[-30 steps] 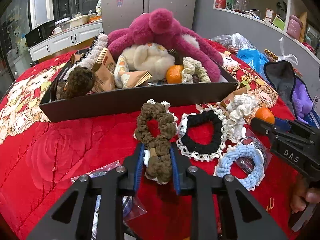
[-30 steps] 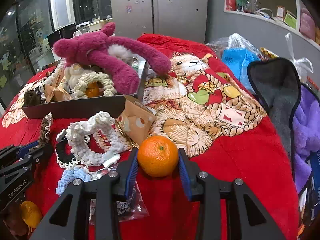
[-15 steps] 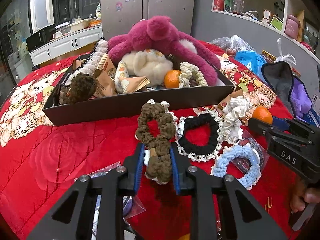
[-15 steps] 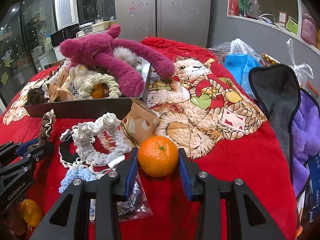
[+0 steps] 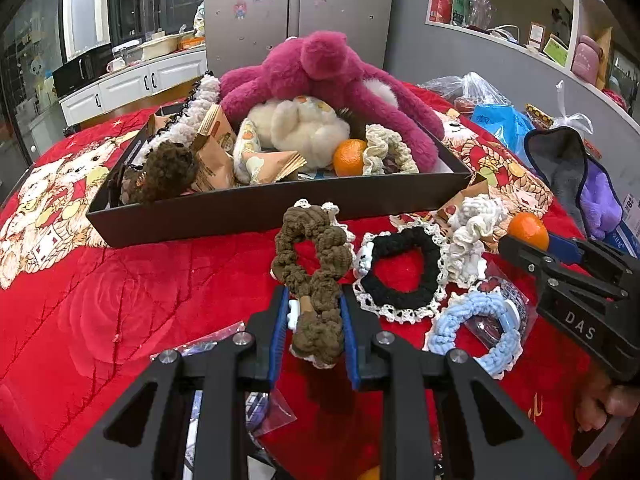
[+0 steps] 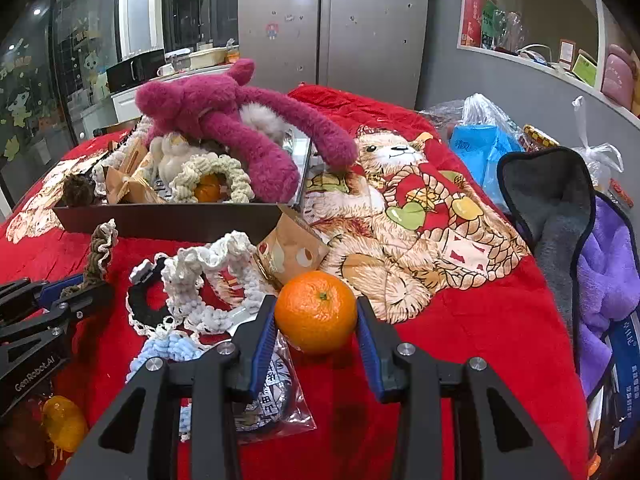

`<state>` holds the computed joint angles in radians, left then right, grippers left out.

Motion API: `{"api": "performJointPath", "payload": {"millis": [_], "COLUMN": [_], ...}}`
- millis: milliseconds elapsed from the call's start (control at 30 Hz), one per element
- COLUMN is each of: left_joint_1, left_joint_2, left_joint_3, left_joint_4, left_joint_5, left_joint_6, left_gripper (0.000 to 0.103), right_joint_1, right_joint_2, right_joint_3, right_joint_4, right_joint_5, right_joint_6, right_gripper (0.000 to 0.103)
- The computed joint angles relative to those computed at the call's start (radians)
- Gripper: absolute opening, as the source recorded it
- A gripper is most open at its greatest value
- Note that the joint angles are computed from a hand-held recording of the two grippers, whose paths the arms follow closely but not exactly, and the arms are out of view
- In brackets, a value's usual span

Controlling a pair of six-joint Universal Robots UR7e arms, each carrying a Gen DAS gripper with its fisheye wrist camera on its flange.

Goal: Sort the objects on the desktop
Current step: 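Carry the brown scrunchie and the orange in both tools over the tray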

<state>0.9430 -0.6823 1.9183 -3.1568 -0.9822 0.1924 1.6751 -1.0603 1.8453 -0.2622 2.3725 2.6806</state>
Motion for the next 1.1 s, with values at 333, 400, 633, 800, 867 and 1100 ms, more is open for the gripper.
{"api": "performJointPath", "payload": {"millis": [333,400,633,800,867,1100], "left_joint_1": [-0.003,-0.005,-0.006,-0.010,-0.012,-0.008], "left_joint_2": [-0.016,-0.026,-0.056,-0.064,-0.069,-0.087], "left_joint_3": [0.008,0.012,0.007,-0.009,-0.014,-0.048], "left_joint_4": [-0.023,-0.026,0.009,0.036,0.048,0.071], "left_joint_5": [0.000,-0.002,-0.003,-0.007,-0.004,0.023], "left_joint_6": [-0.006,-0.007,-0.054,-0.053,-0.050,-0.034], "left_gripper": [0.025,0.025,0.025,0.025,0.025,0.025], "right_joint_1": [-0.001,0.011,0.037,0.062,0.072,0.099], "right_joint_2": [-0.018,-0.014,0.006,0.014,0.015,0.044], "right_joint_3": [-0.008,-0.006,-0.038,-0.063,-0.071,-0.127], "right_joint_4": [0.130,0.112,0.100,0.098,0.094,0.138], "right_joint_5": [-0.131,-0.119,-0.078,-0.046,-0.040,-0.042], "right_joint_6": [0.125,0.120,0.126,0.115,0.112,0.123], "right_gripper": [0.039,0.039,0.039,0.039,0.039,0.039]}}
